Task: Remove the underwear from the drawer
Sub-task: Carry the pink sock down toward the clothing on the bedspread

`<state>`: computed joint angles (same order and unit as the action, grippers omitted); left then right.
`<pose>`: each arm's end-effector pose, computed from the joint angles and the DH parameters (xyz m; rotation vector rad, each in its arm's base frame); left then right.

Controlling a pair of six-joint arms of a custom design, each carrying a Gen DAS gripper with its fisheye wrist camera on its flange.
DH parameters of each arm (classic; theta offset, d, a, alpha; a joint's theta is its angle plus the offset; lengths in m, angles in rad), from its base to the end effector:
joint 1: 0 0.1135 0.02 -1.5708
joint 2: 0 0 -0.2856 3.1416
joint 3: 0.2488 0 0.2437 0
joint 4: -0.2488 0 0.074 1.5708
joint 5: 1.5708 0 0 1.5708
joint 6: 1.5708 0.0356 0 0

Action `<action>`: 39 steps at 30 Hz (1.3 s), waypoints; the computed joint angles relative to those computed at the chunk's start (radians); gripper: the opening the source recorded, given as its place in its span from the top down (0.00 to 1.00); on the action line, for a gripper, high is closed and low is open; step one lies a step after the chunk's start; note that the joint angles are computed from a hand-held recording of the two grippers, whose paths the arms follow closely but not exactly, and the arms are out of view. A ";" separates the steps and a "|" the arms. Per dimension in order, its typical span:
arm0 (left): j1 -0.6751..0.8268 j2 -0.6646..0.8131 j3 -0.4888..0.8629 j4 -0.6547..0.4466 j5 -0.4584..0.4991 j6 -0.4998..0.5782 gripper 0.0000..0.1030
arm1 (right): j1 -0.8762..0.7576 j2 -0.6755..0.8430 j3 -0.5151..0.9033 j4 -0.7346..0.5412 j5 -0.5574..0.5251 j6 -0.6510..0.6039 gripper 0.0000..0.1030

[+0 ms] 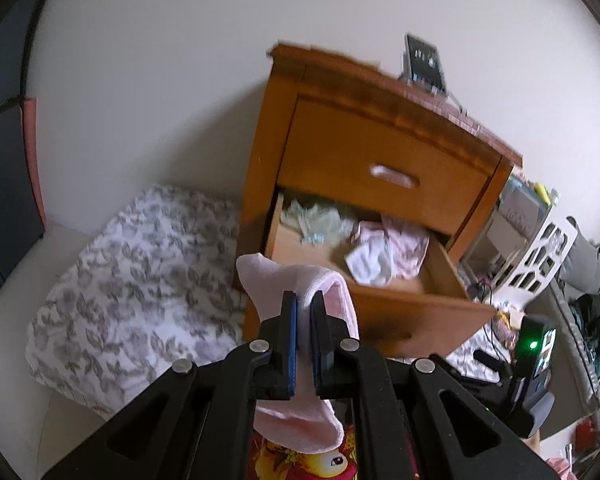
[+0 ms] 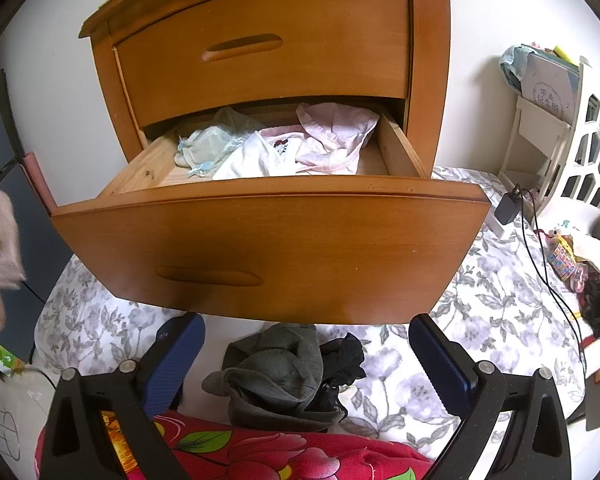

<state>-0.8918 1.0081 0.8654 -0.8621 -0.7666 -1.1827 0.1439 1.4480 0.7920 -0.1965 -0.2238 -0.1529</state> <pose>0.1218 -0.1117 0.2968 -0.5770 2.1501 -0.1002 0.2763 0.0480 0.2186 -0.4569 2.3686 0.2667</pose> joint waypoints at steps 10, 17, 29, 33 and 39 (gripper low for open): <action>0.077 0.102 -0.078 0.191 0.153 0.084 0.94 | -0.001 0.004 0.001 -0.002 -0.003 0.001 0.00; 0.114 0.201 -0.099 0.312 0.237 0.141 0.94 | -0.003 0.009 0.007 -0.008 -0.008 0.002 0.00; 0.181 0.402 -0.078 0.472 0.390 0.228 0.94 | -0.008 0.021 0.015 -0.017 -0.020 -0.001 0.00; 0.196 0.469 -0.046 0.495 0.425 0.261 0.94 | -0.009 0.027 0.018 -0.021 -0.025 -0.001 0.00; 0.207 0.557 0.001 0.507 0.461 0.304 0.94 | -0.009 0.035 0.021 -0.026 -0.029 0.001 0.00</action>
